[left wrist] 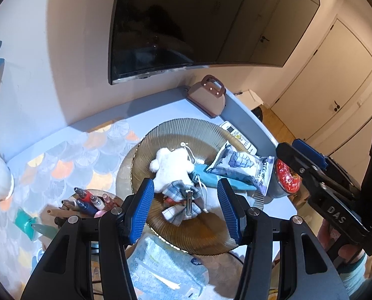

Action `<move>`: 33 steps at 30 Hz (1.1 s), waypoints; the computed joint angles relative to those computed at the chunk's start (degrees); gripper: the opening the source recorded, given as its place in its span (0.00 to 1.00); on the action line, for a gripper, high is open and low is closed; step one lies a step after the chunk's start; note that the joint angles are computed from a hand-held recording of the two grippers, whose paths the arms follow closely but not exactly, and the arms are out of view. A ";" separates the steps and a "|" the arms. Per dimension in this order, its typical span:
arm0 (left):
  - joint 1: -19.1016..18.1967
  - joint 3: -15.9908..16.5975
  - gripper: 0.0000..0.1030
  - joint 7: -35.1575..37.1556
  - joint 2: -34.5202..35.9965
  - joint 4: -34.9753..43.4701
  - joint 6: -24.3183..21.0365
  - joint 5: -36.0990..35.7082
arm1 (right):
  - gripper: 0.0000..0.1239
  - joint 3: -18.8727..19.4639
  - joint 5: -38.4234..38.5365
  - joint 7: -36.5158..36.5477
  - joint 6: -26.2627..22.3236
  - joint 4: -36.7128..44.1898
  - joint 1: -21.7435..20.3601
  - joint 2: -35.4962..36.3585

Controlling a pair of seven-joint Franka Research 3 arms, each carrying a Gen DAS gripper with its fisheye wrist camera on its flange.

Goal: Organize soft objects
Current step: 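Lower the plaid cloth onto the plate with left gripper while right releases the packet, then move both tools back to the desk items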

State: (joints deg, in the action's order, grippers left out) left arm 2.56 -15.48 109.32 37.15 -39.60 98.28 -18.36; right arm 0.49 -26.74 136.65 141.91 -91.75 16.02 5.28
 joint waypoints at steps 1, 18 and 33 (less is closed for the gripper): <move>-0.06 0.03 0.49 0.11 -0.05 -0.10 -0.07 0.13 | 0.44 0.02 -1.00 0.10 -2.06 0.91 0.29 0.48; 0.24 0.38 0.59 2.65 -2.98 -5.40 0.15 -0.27 | 0.50 -0.18 4.69 -4.00 -13.25 6.08 0.95 3.59; 6.51 0.19 0.63 0.13 -7.08 -11.87 6.33 -8.19 | 0.58 -0.27 6.94 -6.21 -12.30 6.63 1.67 4.30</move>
